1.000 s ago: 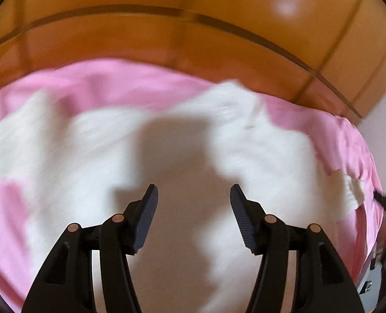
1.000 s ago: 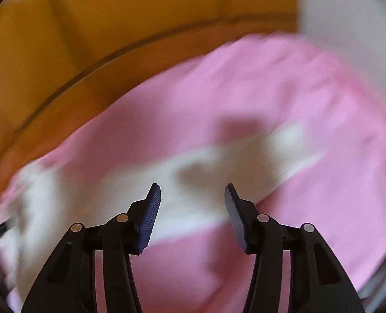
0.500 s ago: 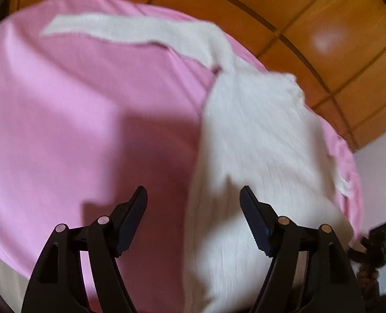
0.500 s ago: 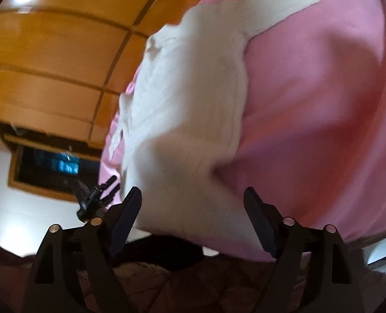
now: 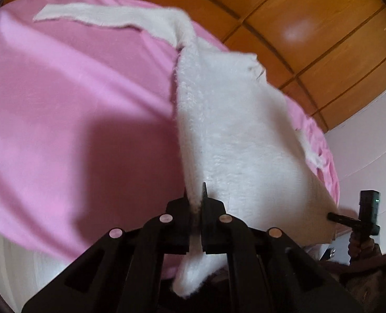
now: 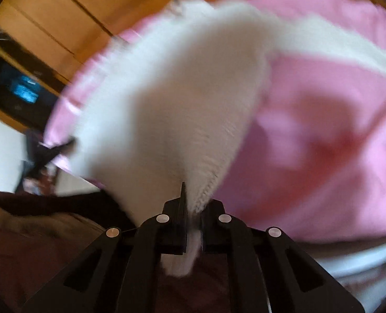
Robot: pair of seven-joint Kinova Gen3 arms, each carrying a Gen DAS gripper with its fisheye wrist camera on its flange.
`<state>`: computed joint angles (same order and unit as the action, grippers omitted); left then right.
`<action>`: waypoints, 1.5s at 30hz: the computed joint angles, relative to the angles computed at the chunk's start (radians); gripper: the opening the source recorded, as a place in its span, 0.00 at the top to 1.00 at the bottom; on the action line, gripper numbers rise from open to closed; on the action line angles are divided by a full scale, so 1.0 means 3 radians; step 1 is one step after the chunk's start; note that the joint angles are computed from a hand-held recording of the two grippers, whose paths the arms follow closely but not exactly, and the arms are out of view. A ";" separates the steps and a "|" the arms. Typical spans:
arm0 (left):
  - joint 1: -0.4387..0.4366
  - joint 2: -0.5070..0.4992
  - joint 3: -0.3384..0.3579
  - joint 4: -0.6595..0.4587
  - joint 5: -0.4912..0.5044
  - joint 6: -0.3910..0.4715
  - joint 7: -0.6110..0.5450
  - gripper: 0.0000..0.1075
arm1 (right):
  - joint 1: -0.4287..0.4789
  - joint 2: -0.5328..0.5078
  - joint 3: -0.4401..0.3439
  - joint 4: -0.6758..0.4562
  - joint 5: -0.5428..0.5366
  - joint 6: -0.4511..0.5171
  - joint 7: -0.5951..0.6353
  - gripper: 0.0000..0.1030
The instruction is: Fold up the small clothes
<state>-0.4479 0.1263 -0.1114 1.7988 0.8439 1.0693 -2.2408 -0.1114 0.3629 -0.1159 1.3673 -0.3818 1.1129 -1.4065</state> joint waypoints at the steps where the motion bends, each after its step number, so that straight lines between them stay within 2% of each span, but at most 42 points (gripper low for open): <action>1: 0.0068 -0.0003 -0.0014 0.0003 -0.0124 -0.0041 0.0080 0.95 | -0.0032 0.0059 0.0043 -0.0031 0.0081 0.0069 -0.0063 0.94; 2: 0.0135 0.0004 -0.0020 -0.0019 -0.0233 -0.0060 0.0206 0.93 | -0.0075 0.0112 0.0103 -0.0061 0.0108 0.0083 -0.0160 0.90; 4: 0.0115 0.0006 0.0023 -0.0044 -0.0291 -0.0093 0.0348 0.75 | -0.0025 0.0106 0.0099 -0.0052 0.0114 -0.0022 -0.0294 0.64; 5: 0.0063 -0.0015 0.0019 -0.0021 -0.0253 -0.0134 0.0363 0.54 | -0.0051 0.0059 0.0116 -0.0071 0.0198 -0.0098 -0.0336 0.45; 6: 0.0069 -0.0034 -0.0046 -0.0025 -0.0196 -0.0226 0.0428 0.51 | -0.0076 0.0008 0.0128 -0.0076 0.0284 -0.0188 -0.0369 0.38; 8: 0.0014 -0.0016 -0.0058 -0.0109 -0.0177 -0.0306 0.0541 0.51 | -0.0124 -0.0048 0.0136 -0.0171 0.0429 -0.0296 -0.0446 0.37; 10: -0.0030 0.0011 -0.0044 -0.0232 -0.0240 -0.0513 0.0745 0.51 | -0.0233 -0.0048 0.0138 -0.0271 0.0611 -0.0511 -0.0464 0.31; 12: -0.0056 0.0081 -0.0067 -0.0365 -0.0255 -0.0782 0.0962 0.45 | -0.0285 0.0117 0.0041 -0.0519 0.0616 -0.0649 -0.0482 0.29; 14: -0.0093 0.0201 -0.0092 -0.0516 -0.0277 -0.0907 0.1226 0.45 | -0.0403 0.0383 0.0028 -0.0828 0.0647 -0.0698 -0.0643 0.29; 17: 0.0146 0.0458 -0.0442 -0.0891 -0.0527 -0.0968 0.1633 0.46 | -0.0691 0.0781 0.0054 -0.1291 0.0790 -0.0755 -0.0862 0.29; 18: 0.0143 0.0554 -0.0486 -0.1040 -0.0622 -0.0964 0.1769 0.46 | -0.0809 0.0920 0.0095 -0.1446 0.0820 -0.0812 -0.0908 0.29; 21: 0.0016 0.0819 -0.0389 -0.1468 -0.0975 -0.0952 0.2175 0.46 | -0.1184 0.1296 0.0303 -0.1909 0.0931 -0.0897 -0.1115 0.29; 23: -0.0124 0.1000 -0.0259 -0.1770 -0.1192 -0.0863 0.2391 0.46 | -0.1280 0.1485 0.0262 -0.2218 0.1131 -0.0697 -0.1172 0.29; 26: -0.0169 0.1306 -0.0201 -0.2233 -0.1506 -0.0763 0.2683 0.46 | -0.1422 0.1792 0.0371 -0.2619 0.1358 -0.0417 -0.1204 0.29; 28: -0.0184 0.1514 -0.0162 -0.2542 -0.1669 -0.0665 0.2803 0.46 | -0.1394 0.1859 0.0342 -0.2618 0.1361 -0.0421 -0.1213 0.25; 29: -0.0227 0.1612 -0.0093 -0.2696 -0.1713 -0.0583 0.2792 0.46 | -0.1354 0.1819 0.0259 -0.2525 0.1368 -0.0505 -0.1141 0.17; 32: -0.0251 0.1930 -0.0009 -0.3160 -0.1957 -0.0374 0.2899 0.46 | -0.1345 0.1811 0.0237 -0.2447 0.1373 -0.0593 -0.1022 0.07; 33: -0.0305 0.2032 0.0119 -0.3314 -0.2061 -0.0255 0.2962 0.59 | -0.1341 0.1835 0.0221 -0.2498 0.1374 -0.0545 -0.0955 0.03; 34: -0.0320 0.2122 0.0193 -0.3415 -0.2128 -0.0190 0.3024 0.74 | -0.1354 0.1845 0.0238 -0.2522 0.1390 -0.0518 -0.0932 0.03; 35: -0.0317 0.2152 0.0216 -0.3455 -0.2148 -0.0179 0.3043 0.95 | -0.1366 0.1851 0.0256 -0.2535 0.1402 -0.0507 -0.0935 0.03; 37: -0.0256 0.2055 0.0174 -0.3348 -0.2208 -0.0306 0.3083 0.95 | -0.1356 0.1857 0.0253 -0.2537 0.1394 -0.0515 -0.0927 0.03; 40: -0.0296 0.1696 0.0148 -0.2897 -0.2152 -0.0672 0.3001 0.96 | -0.1369 0.1864 0.0268 -0.2548 0.1397 -0.0516 -0.0934 0.03; 43: -0.0291 0.1393 0.0029 -0.2434 -0.2317 -0.0939 0.3116 0.96 | -0.1363 0.1871 0.0260 -0.2538 0.1385 -0.0560 -0.0941 0.03; 45: -0.0226 0.1252 -0.0097 -0.2241 -0.2502 -0.0985 0.3231 0.96 | -0.1380 0.1892 0.0277 -0.2580 0.1406 -0.0519 -0.0937 0.03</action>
